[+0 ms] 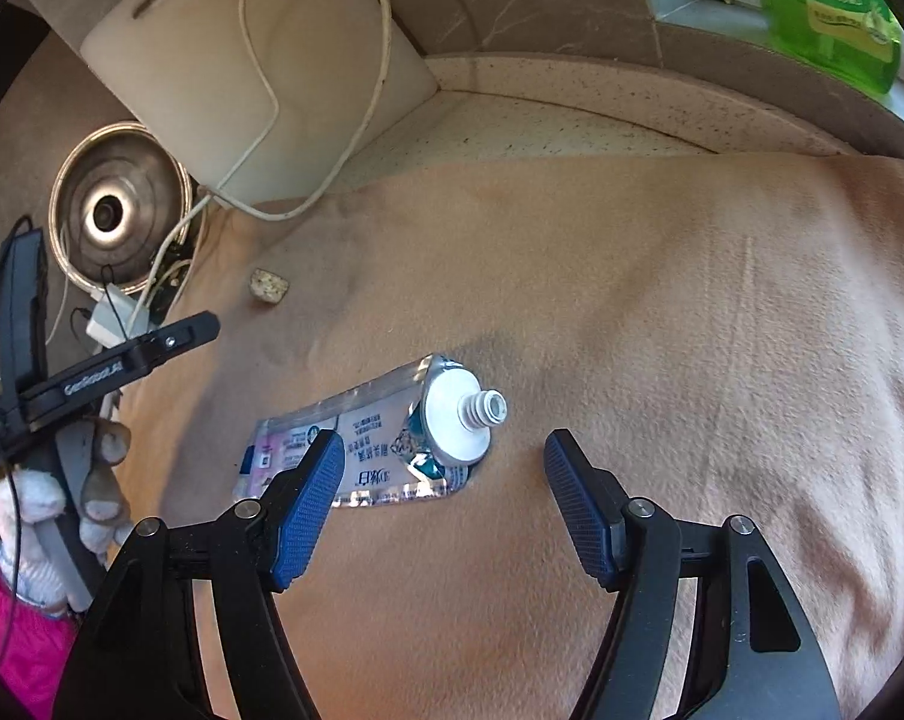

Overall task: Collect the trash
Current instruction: 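Grasp the small beige lump with the left gripper while the right grasps the toothpaste tube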

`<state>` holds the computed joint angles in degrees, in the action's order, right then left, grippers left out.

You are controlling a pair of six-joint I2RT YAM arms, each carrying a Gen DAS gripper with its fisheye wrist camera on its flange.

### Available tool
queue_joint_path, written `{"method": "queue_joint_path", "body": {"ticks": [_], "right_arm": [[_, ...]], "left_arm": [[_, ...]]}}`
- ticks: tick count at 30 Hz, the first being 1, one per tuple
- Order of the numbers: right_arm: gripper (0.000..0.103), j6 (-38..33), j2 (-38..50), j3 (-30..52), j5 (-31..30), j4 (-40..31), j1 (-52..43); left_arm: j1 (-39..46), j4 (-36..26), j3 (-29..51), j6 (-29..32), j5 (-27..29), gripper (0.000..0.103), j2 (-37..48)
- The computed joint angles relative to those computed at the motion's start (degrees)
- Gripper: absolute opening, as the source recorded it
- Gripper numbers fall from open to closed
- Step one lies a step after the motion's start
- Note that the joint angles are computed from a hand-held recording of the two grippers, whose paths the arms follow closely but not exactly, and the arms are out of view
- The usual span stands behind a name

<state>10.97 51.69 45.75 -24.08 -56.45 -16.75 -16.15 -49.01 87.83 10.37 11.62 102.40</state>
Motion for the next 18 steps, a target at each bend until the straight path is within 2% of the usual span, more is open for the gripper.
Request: {"method": "queue_joint_path", "body": {"ticks": [13, 16, 18], "right_arm": [[0.068, -0.92, 2.13, -1.25, 4.54, 5.11, 6.11], [0.063, -0.79, 2.38, -1.29, 5.61, 5.35, 6.82], [0.062, -0.86, 2.44, -1.35, 5.66, 5.46, 6.82]], "left_arm": [[-3.32, 2.06, 5.4, 1.19, -3.6, 0.072, 6.99], [-3.36, 2.17, 6.34, 1.76, -3.59, 0.072, 7.99], [-3.29, 1.92, 7.1, 2.1, -3.42, 0.067, 8.76]]}}
